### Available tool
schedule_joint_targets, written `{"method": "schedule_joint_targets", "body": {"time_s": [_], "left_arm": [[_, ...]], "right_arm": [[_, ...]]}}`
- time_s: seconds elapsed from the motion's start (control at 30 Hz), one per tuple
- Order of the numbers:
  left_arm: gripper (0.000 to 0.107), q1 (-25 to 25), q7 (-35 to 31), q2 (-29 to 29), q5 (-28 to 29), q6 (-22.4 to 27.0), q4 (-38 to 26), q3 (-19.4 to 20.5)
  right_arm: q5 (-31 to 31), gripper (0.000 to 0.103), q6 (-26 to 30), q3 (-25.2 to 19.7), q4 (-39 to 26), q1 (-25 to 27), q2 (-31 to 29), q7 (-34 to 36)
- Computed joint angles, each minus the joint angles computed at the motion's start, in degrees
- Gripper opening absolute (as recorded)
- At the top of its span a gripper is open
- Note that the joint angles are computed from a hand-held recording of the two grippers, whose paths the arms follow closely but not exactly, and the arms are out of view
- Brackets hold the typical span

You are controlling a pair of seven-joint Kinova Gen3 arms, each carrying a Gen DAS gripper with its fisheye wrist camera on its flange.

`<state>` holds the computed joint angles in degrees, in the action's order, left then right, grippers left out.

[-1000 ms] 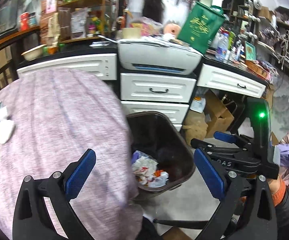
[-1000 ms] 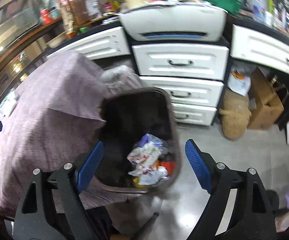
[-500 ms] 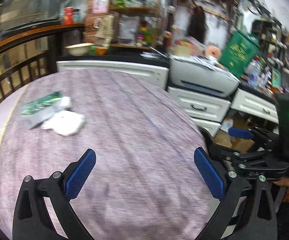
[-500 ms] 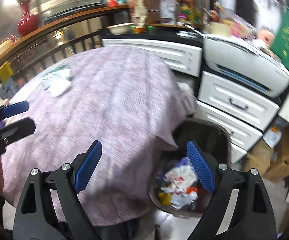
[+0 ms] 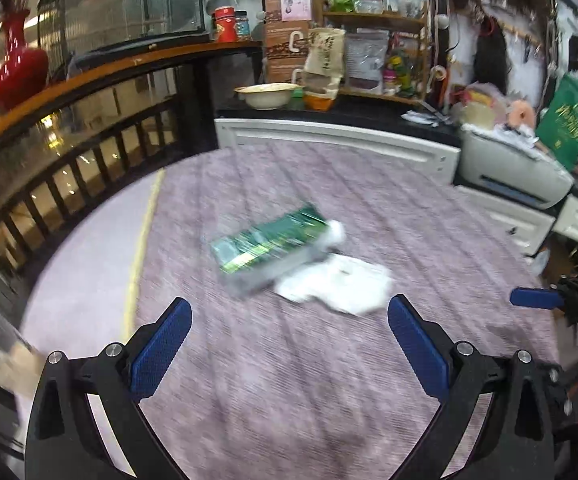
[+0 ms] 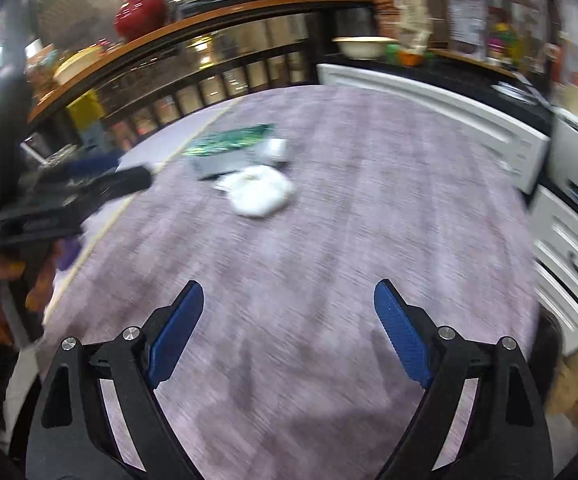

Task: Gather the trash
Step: 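Move both tools back over the table toward the green carton and tissue, then grasp the white tissue with the right tool while the left grasps the green juice carton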

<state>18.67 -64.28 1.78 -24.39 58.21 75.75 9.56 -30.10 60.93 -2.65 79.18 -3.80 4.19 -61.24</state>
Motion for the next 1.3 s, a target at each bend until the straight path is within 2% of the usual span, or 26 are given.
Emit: {"method": "schedule_joint_targets", "body": {"time_s": [0.1, 0.2, 0.27, 0.4, 0.53, 0.6, 0.63, 0.67, 0.7, 0.77, 0.8, 0.93, 1.17, 1.3], "left_arm": [[0.097, -1.6, -7.0, 3.7, -0.4, 4.5, -6.9, -0.5], [0.097, -4.1, -14.0, 8.2, -2.2, 9.6, -13.2, 2.5], [0.097, -2.9, -18.1, 10.4, -2.5, 11.3, -15.8, 0.6], [0.097, -1.4, -25.6, 13.3, 3.1, 13.3, -19.7, -4.9], [0.097, -2.4, -30.1, 15.6, 6.3, 15.2, -23.0, -5.8], [0.097, -2.2, -31.7, 16.8, 6.8, 16.4, -24.5, -6.3], [0.097, -2.0, -32.2, 17.3, 7.0, 16.8, -25.1, -6.5], [0.097, -2.0, -32.5, 17.8, 7.3, 17.2, -25.8, -6.7], [0.097, -2.1, -32.9, 18.6, 8.0, 17.9, -27.0, -6.7], [0.097, -2.8, -34.1, 19.4, 9.9, 18.6, -28.1, -6.7], [0.097, -2.6, -34.4, 19.7, 10.1, 18.8, -28.4, -6.8], [0.097, -1.5, -36.8, 21.4, 9.7, 19.6, -29.9, -7.2], [0.097, 0.9, -41.1, 25.0, 8.0, 21.9, -33.7, -8.2], [0.089, 0.6, -42.0, 28.0, 10.1, 25.9, -38.3, -8.2]], "right_arm": [[2.5, 0.086, -0.3, -1.9, -3.3, -2.7, 2.7, -0.2], [7.8, 0.086, -0.5, -3.4, -7.9, -6.2, 6.7, -1.2], [10.0, 0.086, 0.1, -3.9, -11.0, -7.5, 9.4, -1.8], [13.7, 0.086, 3.5, -4.1, -19.0, -9.5, 15.8, -4.6], [16.5, 0.086, 5.2, -4.3, -24.2, -10.5, 19.8, -5.6], [17.4, 0.077, 6.4, -4.6, -26.1, -10.8, 21.1, -4.8], [18.4, 0.067, 6.8, -4.6, -26.5, -11.3, 21.4, -4.5], [19.8, 0.057, 6.3, -4.1, -25.9, -12.0, 21.2, -4.2], [20.8, 0.050, 4.8, -3.9, -24.5, -12.3, 20.5, -4.0], [20.2, 0.026, 4.2, -4.4, -23.2, -11.2, 19.5, -2.8], [18.7, 0.022, 5.2, -5.0, -23.0, -9.8, 19.2, -1.6], [16.7, 0.019, 4.7, -5.1, -18.3, -7.0, 15.6, 2.2], [8.9, 0.019, 5.3, -3.9, -12.1, -0.6, 10.8, 5.4], [5.0, 0.019, 6.0, -2.9, -9.5, 2.2, 8.4, 6.3]]}}
